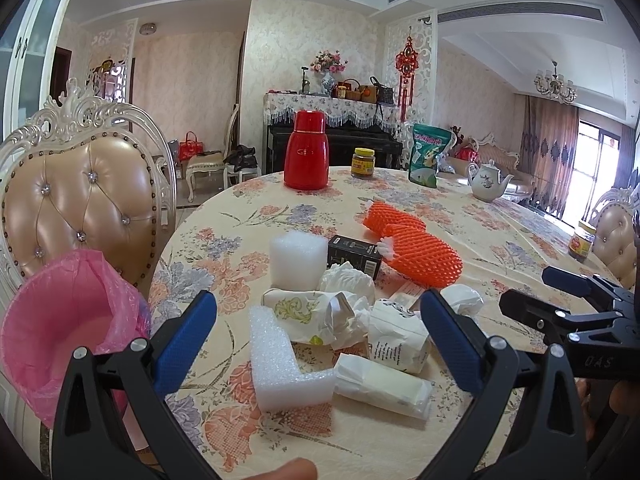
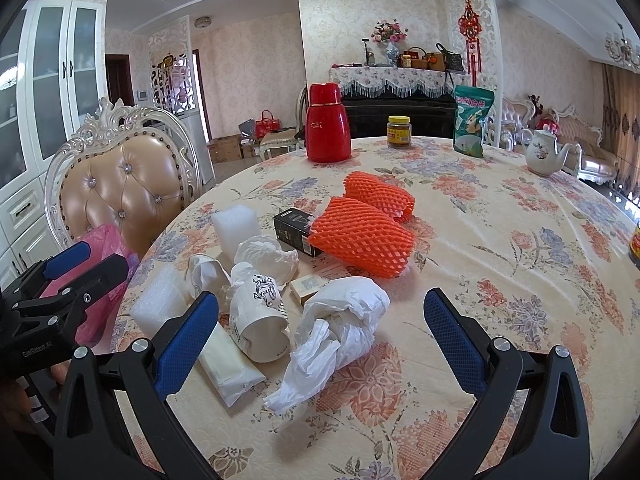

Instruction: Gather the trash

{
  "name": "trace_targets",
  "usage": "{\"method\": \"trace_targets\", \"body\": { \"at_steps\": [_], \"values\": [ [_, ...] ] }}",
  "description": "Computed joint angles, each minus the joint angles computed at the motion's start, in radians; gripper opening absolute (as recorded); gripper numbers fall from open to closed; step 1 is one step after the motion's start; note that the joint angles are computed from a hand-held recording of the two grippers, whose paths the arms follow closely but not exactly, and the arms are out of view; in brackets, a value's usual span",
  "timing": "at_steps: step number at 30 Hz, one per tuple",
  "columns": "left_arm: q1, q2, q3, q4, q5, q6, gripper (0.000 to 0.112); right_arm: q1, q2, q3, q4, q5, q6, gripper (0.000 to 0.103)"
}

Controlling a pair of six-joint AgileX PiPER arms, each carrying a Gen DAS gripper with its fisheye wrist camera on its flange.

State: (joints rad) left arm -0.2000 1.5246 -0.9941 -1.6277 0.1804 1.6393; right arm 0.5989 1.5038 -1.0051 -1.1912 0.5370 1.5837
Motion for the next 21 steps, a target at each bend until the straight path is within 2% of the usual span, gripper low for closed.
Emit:
{"method": "trace_targets", "body": {
  "at_steps": [15,21],
  "values": [
    [-0.002,0.002,0.001,0.024,-0.006,-0.029,0.099,-0.012,-0.009,0.025,-0.002,-0.011,0.013,0.096],
    [0.016,0.018,-0.009,0.168,-0.001,-0.177,0.099,-0.060,0.002,0.029,0.097,-0.057,-0.057,0.096]
  ]
}}
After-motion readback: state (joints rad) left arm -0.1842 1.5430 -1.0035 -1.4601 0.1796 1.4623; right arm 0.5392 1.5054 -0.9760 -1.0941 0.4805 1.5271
